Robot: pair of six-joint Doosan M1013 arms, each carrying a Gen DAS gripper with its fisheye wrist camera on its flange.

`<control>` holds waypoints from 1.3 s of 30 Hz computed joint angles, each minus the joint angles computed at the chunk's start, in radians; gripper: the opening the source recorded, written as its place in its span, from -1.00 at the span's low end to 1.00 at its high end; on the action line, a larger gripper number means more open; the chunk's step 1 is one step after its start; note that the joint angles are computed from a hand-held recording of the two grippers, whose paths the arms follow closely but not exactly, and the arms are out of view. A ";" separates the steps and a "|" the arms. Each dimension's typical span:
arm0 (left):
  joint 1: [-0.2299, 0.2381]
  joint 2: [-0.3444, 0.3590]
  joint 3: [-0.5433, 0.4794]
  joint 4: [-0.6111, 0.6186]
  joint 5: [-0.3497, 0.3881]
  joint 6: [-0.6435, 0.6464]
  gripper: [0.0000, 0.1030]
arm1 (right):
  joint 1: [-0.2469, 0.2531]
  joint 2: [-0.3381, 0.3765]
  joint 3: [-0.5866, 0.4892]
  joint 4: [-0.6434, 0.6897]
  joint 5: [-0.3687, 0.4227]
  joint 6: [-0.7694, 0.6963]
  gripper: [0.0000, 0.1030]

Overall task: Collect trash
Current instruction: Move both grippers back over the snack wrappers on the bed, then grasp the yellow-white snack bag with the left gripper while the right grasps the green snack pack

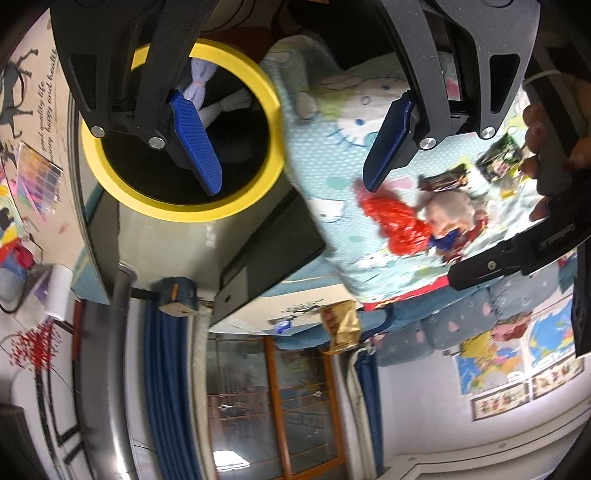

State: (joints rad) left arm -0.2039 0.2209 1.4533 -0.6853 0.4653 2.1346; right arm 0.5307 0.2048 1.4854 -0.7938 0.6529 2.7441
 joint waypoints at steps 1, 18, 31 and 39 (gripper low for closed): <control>0.003 -0.002 0.003 0.005 -0.005 -0.005 0.86 | 0.002 0.003 -0.005 0.006 -0.002 -0.011 0.38; 0.071 -0.022 0.017 0.070 -0.049 -0.083 0.86 | 0.038 0.061 -0.093 0.197 -0.068 -0.286 0.38; 0.158 -0.016 -0.001 0.201 -0.032 -0.227 0.86 | 0.066 0.129 -0.192 0.437 -0.098 -0.556 0.37; 0.208 -0.015 0.010 0.249 0.011 -0.250 0.86 | 0.075 0.188 -0.269 0.606 -0.052 -0.706 0.36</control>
State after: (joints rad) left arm 0.0044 0.2061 1.4631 -0.4361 0.4763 1.8846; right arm 0.6059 0.3932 1.2162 -0.1880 0.6013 2.0376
